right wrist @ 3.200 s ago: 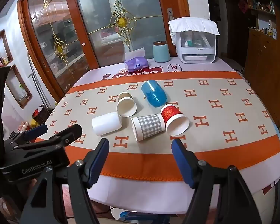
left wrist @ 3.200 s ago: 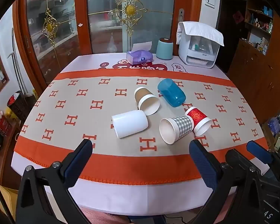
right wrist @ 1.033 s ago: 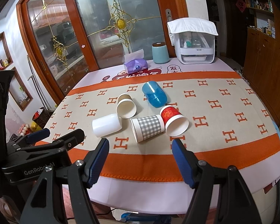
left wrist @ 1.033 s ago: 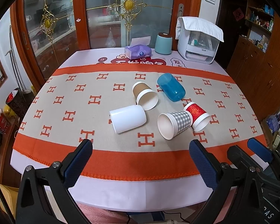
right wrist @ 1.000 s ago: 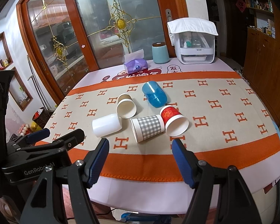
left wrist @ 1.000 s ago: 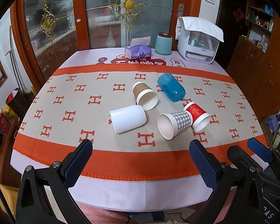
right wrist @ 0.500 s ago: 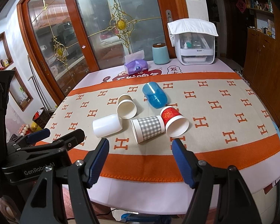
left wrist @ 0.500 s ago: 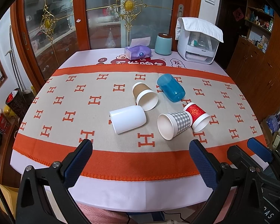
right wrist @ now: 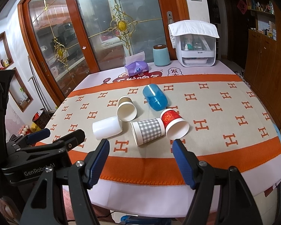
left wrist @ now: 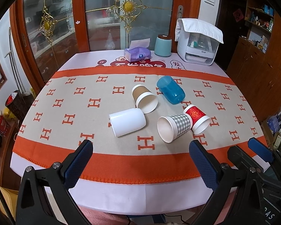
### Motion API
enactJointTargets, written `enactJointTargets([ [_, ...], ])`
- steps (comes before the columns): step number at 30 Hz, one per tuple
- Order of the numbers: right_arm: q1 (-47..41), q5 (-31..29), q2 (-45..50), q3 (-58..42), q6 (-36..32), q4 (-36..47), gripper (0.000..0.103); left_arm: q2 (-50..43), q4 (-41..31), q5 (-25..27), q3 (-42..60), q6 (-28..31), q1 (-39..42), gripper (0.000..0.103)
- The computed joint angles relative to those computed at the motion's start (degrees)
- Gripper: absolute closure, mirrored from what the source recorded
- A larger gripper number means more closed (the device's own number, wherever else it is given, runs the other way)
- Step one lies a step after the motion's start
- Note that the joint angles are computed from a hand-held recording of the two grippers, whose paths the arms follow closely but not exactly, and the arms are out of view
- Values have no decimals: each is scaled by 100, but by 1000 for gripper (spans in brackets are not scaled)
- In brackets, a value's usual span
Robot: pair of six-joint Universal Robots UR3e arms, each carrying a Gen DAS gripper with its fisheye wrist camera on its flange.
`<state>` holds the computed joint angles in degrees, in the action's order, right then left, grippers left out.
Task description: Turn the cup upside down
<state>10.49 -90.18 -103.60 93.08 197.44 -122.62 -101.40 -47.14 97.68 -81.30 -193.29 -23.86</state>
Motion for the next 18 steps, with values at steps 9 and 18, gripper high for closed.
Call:
enactJointTargets([
  [9, -140, -37, 419, -577, -152, 188, 33, -377, 500, 239, 394, 581, -103, 2],
  [18, -431, 200, 689, -833, -302, 329, 33, -974, -232, -583, 1544, 1335, 203, 2],
])
